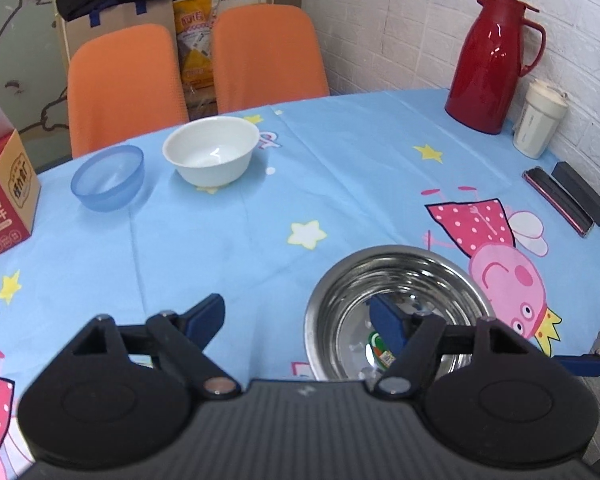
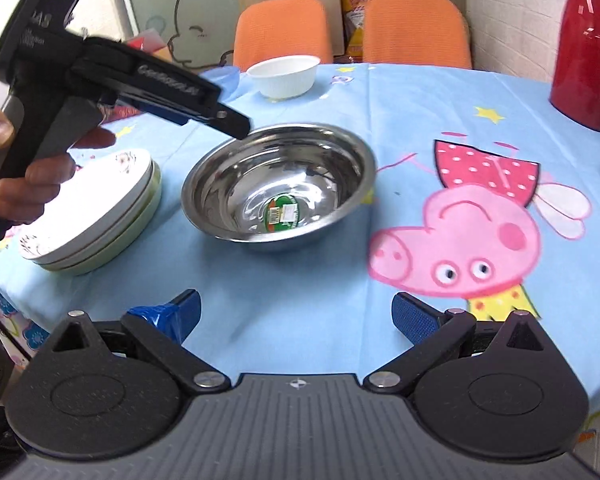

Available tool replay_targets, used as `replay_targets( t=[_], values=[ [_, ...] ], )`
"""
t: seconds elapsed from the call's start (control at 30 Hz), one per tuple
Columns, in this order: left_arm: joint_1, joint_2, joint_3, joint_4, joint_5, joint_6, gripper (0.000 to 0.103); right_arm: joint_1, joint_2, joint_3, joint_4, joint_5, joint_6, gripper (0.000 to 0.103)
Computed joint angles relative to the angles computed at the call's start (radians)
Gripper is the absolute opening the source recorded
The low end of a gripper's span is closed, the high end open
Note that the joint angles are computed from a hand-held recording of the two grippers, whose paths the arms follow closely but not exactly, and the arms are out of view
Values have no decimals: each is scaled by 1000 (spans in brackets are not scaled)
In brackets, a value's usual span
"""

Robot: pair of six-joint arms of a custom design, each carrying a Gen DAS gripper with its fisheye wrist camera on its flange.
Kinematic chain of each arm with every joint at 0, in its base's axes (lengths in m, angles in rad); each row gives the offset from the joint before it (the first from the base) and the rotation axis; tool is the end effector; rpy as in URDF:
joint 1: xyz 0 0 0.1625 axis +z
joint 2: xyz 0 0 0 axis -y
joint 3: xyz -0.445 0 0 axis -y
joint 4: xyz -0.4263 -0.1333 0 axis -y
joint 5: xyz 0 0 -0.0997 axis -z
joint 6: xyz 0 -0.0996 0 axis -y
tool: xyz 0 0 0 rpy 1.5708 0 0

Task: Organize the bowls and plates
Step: 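Carry the steel bowl onto the plate stack and open the left gripper, then move the left gripper to the white ceramic bowl and grasp its rim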

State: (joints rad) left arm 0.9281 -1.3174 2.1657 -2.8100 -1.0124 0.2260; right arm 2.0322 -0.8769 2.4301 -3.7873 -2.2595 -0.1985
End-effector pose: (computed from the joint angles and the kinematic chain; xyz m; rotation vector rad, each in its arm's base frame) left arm -0.1614 -0.5260 0.2334 0.9602 2.4206 -0.6578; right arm 0.2488 -0.3431 0.0792 0.4953 -2.3575 0.9286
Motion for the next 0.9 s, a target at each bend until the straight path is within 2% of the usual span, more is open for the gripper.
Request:
replay_targets(
  t=[0.1, 0.17, 0.37, 0.5, 0.63, 0.73, 0.8, 0.9],
  values=[
    [11, -30, -4, 5, 16, -5, 73, 20, -8, -10, -51, -26, -26, 90],
    [23, -51, -8, 10, 29, -12, 73, 21, -12, -27, -83, -16, -59, 90],
    [60, -80, -31, 15, 80, -3, 73, -2, -13, -125, -35, 47, -151, 90],
    [87, -60, -86, 27, 100, 19, 73, -30, -21, -218, 97, 97, -188, 90],
    [106, 13, -198, 24, 81, 69, 73, -41, -10, -352, 252, 99, -244, 90],
    [125, 95, -315, 15, 46, 125, 73, -51, 21, -471, 358, 85, -307, 90],
    [147, 154, -415, 70, -8, 137, 73, -60, 46, -546, 423, 77, -338, 90],
    [175, 258, -560, 145, -50, 143, 73, -88, 87, -655, 532, 86, -377, 90]
  ],
)
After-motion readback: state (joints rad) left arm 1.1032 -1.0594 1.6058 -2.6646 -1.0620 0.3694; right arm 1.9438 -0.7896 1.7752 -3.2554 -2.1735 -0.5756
